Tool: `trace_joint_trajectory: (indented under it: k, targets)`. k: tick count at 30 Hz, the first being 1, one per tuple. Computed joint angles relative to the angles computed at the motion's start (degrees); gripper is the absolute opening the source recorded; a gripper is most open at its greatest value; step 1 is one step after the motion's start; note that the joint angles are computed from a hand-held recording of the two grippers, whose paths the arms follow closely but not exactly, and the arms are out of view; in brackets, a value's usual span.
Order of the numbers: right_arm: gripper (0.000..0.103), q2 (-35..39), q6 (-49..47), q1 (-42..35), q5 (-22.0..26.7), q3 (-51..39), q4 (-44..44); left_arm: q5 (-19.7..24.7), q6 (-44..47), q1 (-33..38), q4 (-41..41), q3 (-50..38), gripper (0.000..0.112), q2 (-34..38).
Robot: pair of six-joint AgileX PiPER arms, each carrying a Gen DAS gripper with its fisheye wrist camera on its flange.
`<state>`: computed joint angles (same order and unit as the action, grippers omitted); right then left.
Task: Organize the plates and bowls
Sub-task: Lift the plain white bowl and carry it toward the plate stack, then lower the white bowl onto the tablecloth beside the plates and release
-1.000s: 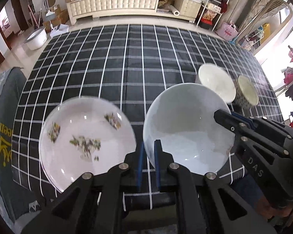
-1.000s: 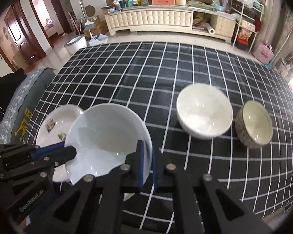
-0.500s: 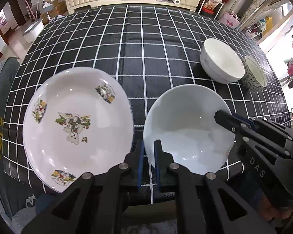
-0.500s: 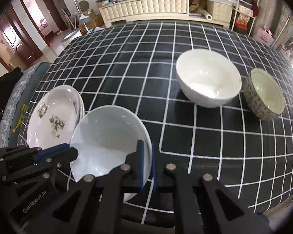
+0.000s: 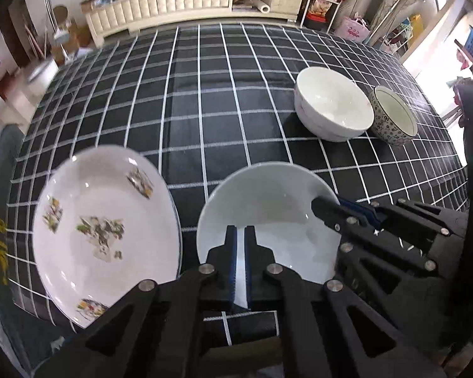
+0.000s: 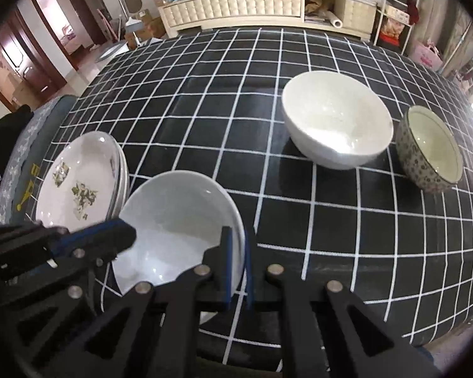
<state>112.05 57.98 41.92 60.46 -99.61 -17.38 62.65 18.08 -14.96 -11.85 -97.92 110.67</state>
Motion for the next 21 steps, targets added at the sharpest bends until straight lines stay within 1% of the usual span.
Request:
trace_joint_trajectory:
  k: [3, 8, 11, 21]
  targets:
    - [0.01, -1.51, 1.36, -0.36, -1.57, 2.41, -0.06, 0.63, 0.56, 0.58, -0.8, -0.52, 0.003, -0.04]
    - [0.01, -2.05, 1.99, -0.24, -0.4, 2.74, -0.69, 0.57, 0.46, 1.37, -0.67, -0.33, 0.003, -0.38]
    - [0.01, -2.84, 3.14, -0.12, -0.56, 3.44, -0.94, 0.26, 0.25, 1.38, -0.6, 0.38, 0.003, -1.2]
    - [0.01, -4.66, 4.28, 3.11, 2.96, -0.57, -5.43, -0.05, 1.29, 2.66, -1.72, 2.79, 0.003, -4.99]
